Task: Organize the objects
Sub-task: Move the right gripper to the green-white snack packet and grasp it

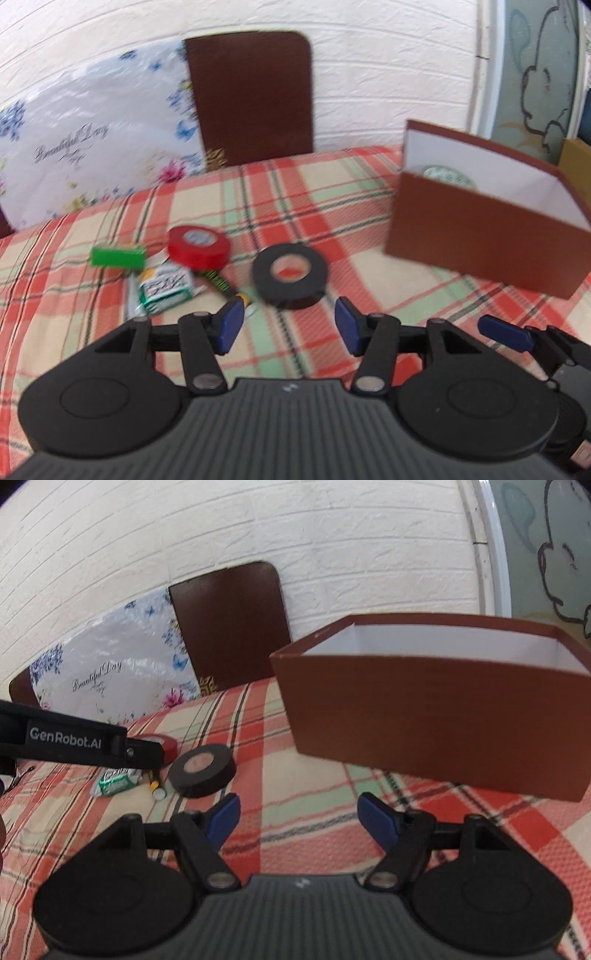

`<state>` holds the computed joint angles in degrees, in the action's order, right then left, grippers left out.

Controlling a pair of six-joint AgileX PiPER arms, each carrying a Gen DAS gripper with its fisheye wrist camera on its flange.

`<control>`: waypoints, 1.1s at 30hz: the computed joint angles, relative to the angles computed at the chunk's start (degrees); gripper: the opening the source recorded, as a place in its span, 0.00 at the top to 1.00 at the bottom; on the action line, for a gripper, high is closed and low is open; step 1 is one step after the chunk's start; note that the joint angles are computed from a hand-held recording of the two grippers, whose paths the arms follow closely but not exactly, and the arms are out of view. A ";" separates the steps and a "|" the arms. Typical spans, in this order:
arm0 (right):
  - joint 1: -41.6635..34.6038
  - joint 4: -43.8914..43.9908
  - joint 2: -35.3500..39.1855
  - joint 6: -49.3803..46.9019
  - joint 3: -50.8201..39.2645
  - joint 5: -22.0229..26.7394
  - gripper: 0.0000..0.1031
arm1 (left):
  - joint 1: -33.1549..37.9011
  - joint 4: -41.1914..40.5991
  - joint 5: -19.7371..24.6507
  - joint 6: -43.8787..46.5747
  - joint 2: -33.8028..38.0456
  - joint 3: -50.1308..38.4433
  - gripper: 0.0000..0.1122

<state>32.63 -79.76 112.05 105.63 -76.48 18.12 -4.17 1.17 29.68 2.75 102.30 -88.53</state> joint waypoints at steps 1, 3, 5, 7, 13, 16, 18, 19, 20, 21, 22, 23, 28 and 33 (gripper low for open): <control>0.22 4.53 0.68 -4.48 -0.78 -0.33 0.29 | 0.77 0.49 -0.65 -0.25 -0.30 1.31 0.50; 0.83 11.75 1.91 -12.29 -2.41 0.15 0.30 | 2.48 0.71 -1.40 -0.27 -0.45 3.12 0.50; 1.72 15.18 2.68 -16.78 -3.94 1.87 0.30 | 4.23 0.30 -1.89 0.08 -0.48 4.55 0.49; 2.35 17.19 2.99 -19.61 -4.79 3.00 0.30 | 5.93 0.27 -2.71 -0.02 -0.55 6.13 0.50; 4.90 22.54 4.74 -27.34 -8.29 7.08 0.29 | 10.62 -1.97 -4.50 1.62 -0.10 8.70 0.50; 6.54 24.39 5.89 -30.92 -10.44 9.25 0.27 | 12.48 -1.70 -6.21 1.80 0.18 9.97 0.49; 7.48 25.40 6.54 -33.29 -11.63 10.16 0.27 | 13.77 -2.28 -7.36 2.60 0.29 10.74 0.48; 7.89 26.18 6.90 -34.46 -12.31 10.44 0.27 | 14.68 -4.14 -8.47 4.48 0.07 11.60 0.46; 8.30 26.84 7.32 -35.45 -13.01 10.70 0.27 | 15.35 -5.17 -9.27 5.67 -0.08 12.15 0.46; 8.74 27.14 7.73 -36.20 -13.70 11.13 0.27 | 15.91 -5.49 -10.11 6.27 -0.18 12.68 0.44; 9.18 27.27 8.12 -36.85 -14.37 11.58 0.27 | 16.53 -6.71 -10.90 7.76 -0.28 13.20 0.44; 9.61 27.47 8.55 -37.54 -15.13 12.02 0.28 | 17.17 -8.55 -11.61 9.83 -0.42 13.74 0.44; 11.37 28.76 10.78 -40.40 -19.02 13.95 0.28 | 19.67 -14.50 -14.94 17.01 -0.22 15.32 0.39; 12.79 28.46 12.77 -41.52 -22.04 15.36 0.28 | 21.84 -23.75 -19.27 27.52 0.29 17.25 0.30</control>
